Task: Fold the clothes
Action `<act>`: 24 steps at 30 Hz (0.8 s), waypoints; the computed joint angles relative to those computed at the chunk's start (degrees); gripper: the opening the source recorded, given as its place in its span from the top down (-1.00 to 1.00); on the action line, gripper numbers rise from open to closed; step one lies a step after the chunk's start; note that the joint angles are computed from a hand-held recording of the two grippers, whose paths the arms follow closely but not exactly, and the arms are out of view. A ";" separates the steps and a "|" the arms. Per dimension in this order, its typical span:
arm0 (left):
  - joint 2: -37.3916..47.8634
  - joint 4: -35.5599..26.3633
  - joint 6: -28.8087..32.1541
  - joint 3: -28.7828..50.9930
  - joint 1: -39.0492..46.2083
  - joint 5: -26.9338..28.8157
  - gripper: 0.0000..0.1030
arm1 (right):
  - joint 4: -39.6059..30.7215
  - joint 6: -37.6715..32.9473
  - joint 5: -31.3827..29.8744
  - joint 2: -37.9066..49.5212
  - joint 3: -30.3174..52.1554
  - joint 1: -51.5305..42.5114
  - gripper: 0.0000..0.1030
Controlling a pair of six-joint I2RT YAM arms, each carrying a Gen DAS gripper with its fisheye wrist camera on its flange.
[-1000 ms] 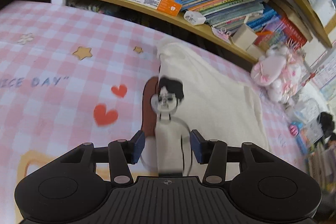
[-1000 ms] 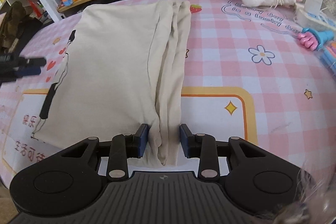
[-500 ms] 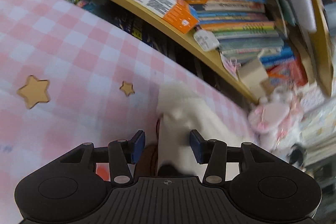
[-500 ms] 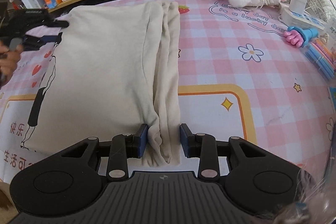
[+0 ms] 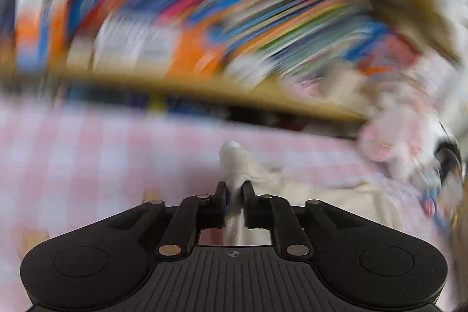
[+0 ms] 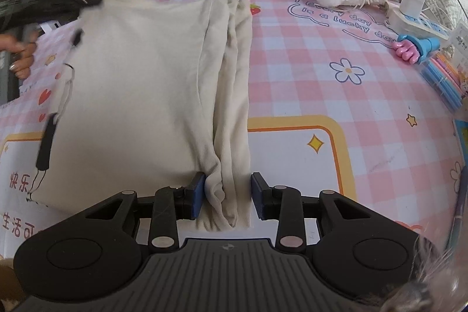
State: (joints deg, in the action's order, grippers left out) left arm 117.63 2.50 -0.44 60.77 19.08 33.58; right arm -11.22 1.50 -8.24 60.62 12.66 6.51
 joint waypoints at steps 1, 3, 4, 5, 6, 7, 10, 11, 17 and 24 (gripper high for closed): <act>1.30 -1.80 -2.92 1.64 1.22 2.34 0.52 | -0.05 -0.18 -0.14 0.23 0.13 -0.15 0.38; 1.55 -2.14 -5.99 1.38 3.66 6.55 0.43 | -0.16 -0.60 -0.48 0.60 0.37 -0.53 0.38; 0.48 -1.98 -5.66 -0.34 4.62 7.25 0.27 | -0.11 -0.89 -0.69 0.73 0.40 -0.81 0.38; -0.92 -2.28 -4.50 -2.40 5.40 7.33 0.17 | -0.06 -1.19 -0.89 0.83 0.42 -1.04 0.38; -2.31 -2.65 -3.29 -4.40 6.21 7.42 0.15 | 0.01 -1.51 -1.06 0.96 0.43 -1.25 0.38; -3.69 -3.10 -2.03 -6.33 7.07 7.50 0.15 | 0.08 -1.82 -1.22 1.08 0.45 -1.46 0.38; -9.13 -5.46 1.47 -12.99 9.00 7.90 0.15 | 0.30 -2.99 -2.08 0.86 0.19 -2.28 0.38; -11.20 -7.18 3.40 -15.22 9.82 8.19 0.16 | 0.40 -3.37 -2.39 0.69 0.04 -2.57 0.38; -24.68 -7.06 4.79 -29.12 11.14 7.79 0.13 | 0.50 -5.80 -5.04 -0.34 -0.70 -5.00 0.38; -38.81 -8.27 -0.93 -39.13 5.28 1.16 0.65 | 0.63 -8.96 -10.52 -0.68 -1.54 -10.36 0.37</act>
